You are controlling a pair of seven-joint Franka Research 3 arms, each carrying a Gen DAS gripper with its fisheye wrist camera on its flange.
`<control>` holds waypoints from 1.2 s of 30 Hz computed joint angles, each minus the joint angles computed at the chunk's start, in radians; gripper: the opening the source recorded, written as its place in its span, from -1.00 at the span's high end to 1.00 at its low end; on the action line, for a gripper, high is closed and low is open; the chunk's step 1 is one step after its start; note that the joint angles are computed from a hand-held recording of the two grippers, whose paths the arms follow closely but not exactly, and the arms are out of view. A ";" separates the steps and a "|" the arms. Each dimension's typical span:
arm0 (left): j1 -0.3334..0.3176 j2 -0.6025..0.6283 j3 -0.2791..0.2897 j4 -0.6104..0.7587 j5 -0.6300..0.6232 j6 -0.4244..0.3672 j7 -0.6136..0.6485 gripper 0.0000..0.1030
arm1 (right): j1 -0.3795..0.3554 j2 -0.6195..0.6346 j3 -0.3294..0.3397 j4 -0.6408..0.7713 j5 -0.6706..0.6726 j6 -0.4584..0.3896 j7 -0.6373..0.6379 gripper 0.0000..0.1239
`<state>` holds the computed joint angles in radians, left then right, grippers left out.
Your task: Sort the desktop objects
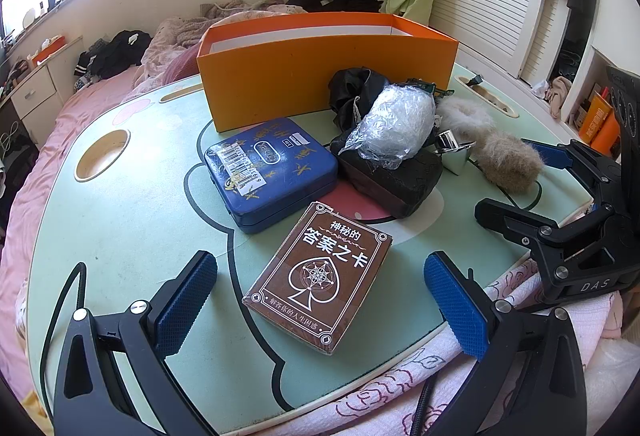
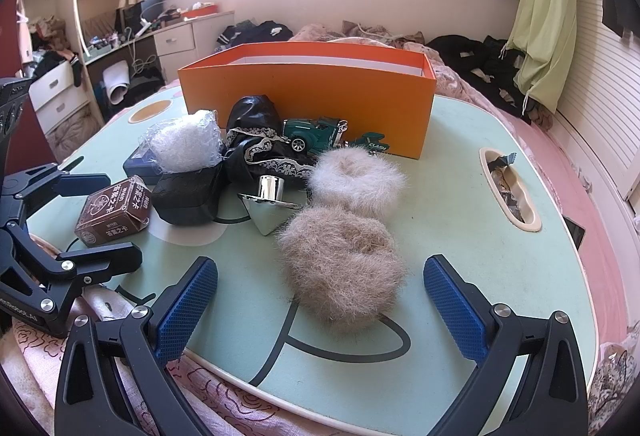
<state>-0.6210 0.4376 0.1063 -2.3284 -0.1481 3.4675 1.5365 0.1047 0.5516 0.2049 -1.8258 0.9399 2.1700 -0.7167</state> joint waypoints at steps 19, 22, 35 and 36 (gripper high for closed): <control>0.011 0.000 -0.008 -0.001 0.006 0.002 -0.001 -1.00 | -0.004 0.038 -0.006 0.070 -0.092 -0.106 -0.024 -0.66; 0.016 -0.001 -0.013 -0.001 0.010 0.003 -0.003 -1.00 | -0.007 0.037 -0.006 0.073 -0.088 -0.107 -0.027 -0.66; 0.031 -0.005 -0.020 0.000 0.028 -0.001 -0.012 -0.99 | 0.047 -0.008 -0.005 0.299 -0.166 -0.399 0.212 -0.16; 0.035 -0.005 -0.023 -0.001 0.032 -0.001 -0.014 -0.99 | 0.078 -0.028 -0.008 0.293 -0.185 -0.376 0.248 -0.06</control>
<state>-0.5859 0.4326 0.0833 -2.3292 -0.1165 3.4669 1.5226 0.1830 0.5239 0.1969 -1.5323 0.7551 1.7945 -0.4682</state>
